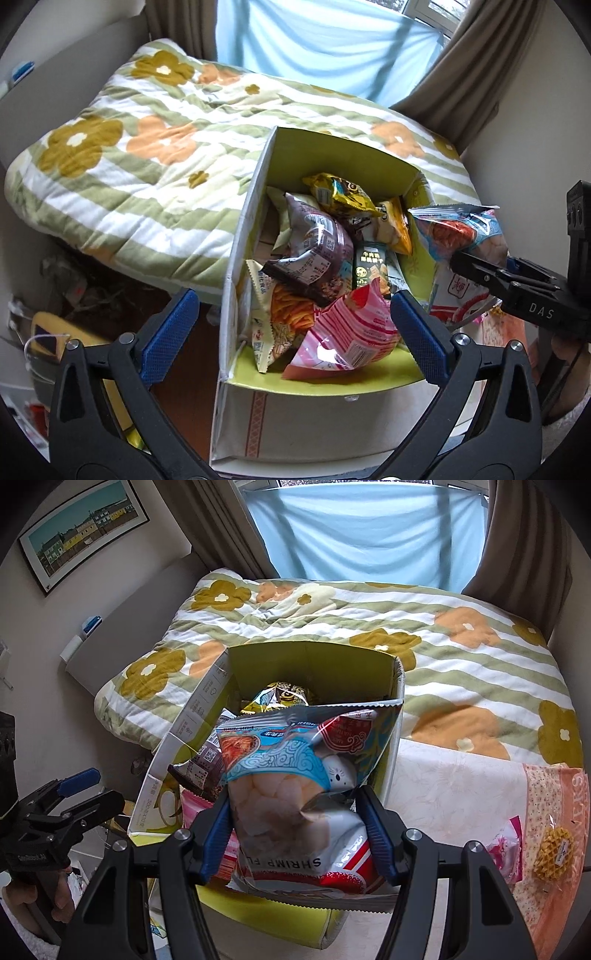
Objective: Organize snacks
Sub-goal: 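Carry the pink striped bag and shrimp flakes bag over the box with both grippers, then open both grippers to drop the two bags into the box, then move both tools over the pink candy bag and waffle packet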
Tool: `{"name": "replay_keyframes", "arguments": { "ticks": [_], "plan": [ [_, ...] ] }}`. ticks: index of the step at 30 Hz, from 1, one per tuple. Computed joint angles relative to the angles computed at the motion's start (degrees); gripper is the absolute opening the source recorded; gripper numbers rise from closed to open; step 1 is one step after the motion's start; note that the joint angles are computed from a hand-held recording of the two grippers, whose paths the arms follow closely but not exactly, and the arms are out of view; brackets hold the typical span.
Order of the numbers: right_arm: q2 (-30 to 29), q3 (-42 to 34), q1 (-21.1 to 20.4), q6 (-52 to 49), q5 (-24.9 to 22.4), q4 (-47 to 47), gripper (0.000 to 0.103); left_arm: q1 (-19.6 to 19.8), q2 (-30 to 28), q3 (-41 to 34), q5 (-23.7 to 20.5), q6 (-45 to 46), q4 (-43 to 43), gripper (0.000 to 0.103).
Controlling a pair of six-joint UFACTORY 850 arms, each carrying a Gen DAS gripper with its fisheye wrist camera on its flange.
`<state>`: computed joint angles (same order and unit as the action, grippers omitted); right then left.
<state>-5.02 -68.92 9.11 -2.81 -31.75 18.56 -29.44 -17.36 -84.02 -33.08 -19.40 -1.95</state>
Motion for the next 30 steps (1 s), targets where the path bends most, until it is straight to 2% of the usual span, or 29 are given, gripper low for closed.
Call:
{"name": "replay_keyframes", "arguments": {
  "ticks": [7,8,9,11,14,22,25,30],
  "plan": [
    [-3.8,-3.1,-0.1,-4.0,-1.4,3.4,0.063,-0.1,-0.1,0.1,0.1,0.0,0.3,0.103],
    [-4.5,-3.7,0.1,-3.4,-1.6,2.7,0.068,-0.1,-0.1,0.1,-0.1,0.0,0.3,0.103],
    [-4.7,-3.8,0.2,-2.4,-1.1,1.8,0.083,-0.1,0.0,0.3,0.0,0.2,0.3,0.103],
    [-4.1,-3.0,0.6,-0.7,0.7,0.3,0.103,-0.2,0.3,0.6,0.2,-0.4,1.3,0.103],
    [-2.4,-0.9,1.2,-0.2,3.9,-0.7,0.103,0.0,0.7,1.4,0.3,-0.7,1.6,0.103],
    [0.2,1.5,1.7,0.3,5.1,0.1,0.103,0.4,2.0,2.6,1.1,1.3,0.1,0.103],
    [1.8,2.3,2.3,3.7,5.8,-2.9,0.103,0.3,2.5,3.0,1.7,2.4,-0.4,0.103],
    [5.3,4.1,3.1,11.2,7.2,-9.3,0.103,0.3,2.7,3.1,2.5,8.6,-6.1,0.103]
  ]
}}
